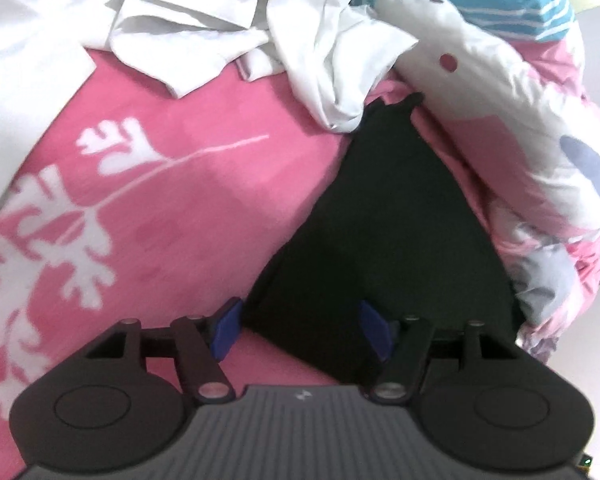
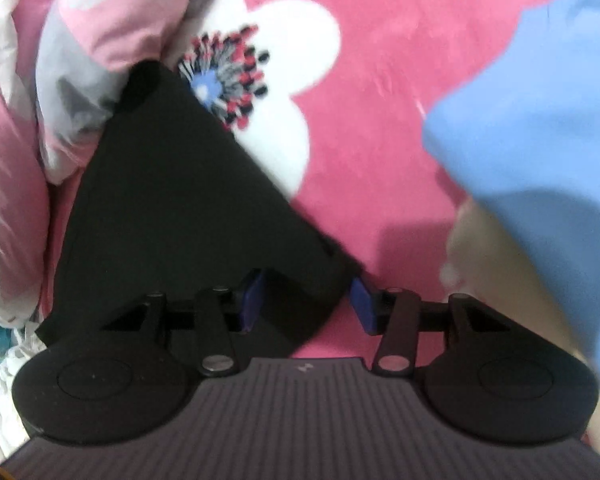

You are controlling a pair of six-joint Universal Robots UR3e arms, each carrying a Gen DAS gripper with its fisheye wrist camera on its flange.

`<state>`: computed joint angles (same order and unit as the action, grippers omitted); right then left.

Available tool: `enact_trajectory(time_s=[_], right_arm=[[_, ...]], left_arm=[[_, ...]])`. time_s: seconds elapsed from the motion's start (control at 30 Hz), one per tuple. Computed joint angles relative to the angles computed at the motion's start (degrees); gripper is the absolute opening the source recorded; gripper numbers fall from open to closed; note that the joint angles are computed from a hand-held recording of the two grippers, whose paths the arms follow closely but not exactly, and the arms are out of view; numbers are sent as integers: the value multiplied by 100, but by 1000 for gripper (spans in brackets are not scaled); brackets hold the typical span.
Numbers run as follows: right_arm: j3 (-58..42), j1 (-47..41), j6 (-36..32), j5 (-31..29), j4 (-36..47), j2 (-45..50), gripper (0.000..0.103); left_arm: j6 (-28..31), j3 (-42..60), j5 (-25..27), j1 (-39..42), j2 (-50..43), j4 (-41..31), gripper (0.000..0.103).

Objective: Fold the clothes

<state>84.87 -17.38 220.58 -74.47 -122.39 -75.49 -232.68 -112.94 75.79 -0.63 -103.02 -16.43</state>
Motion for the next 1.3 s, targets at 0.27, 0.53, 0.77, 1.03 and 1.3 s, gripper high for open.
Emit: enact_trajectory(time_s=[0.27, 0.53, 0.77, 1.03, 1.3], right_arm=[[-54, -52, -820, 160, -175, 143, 5], [-511, 2, -1427, -145, 571, -186, 3], [-445, -138, -1759, -27, 2162, -1194, 3], [579, -4, -1687, -265, 3085, -2070, 5], [-861, 1399, -2498, -2054, 3454, -1073, 32]], left_arm=[[494, 113, 318, -243, -121, -13, 7], [856, -161, 432, -2, 1222, -1012, 5], [1631, -306, 111, 374, 2924, -3359, 5], [1892, -1244, 32, 633, 4194, -4515, 7], [2410, -1609, -515, 1056, 4322, -4328, 45]])
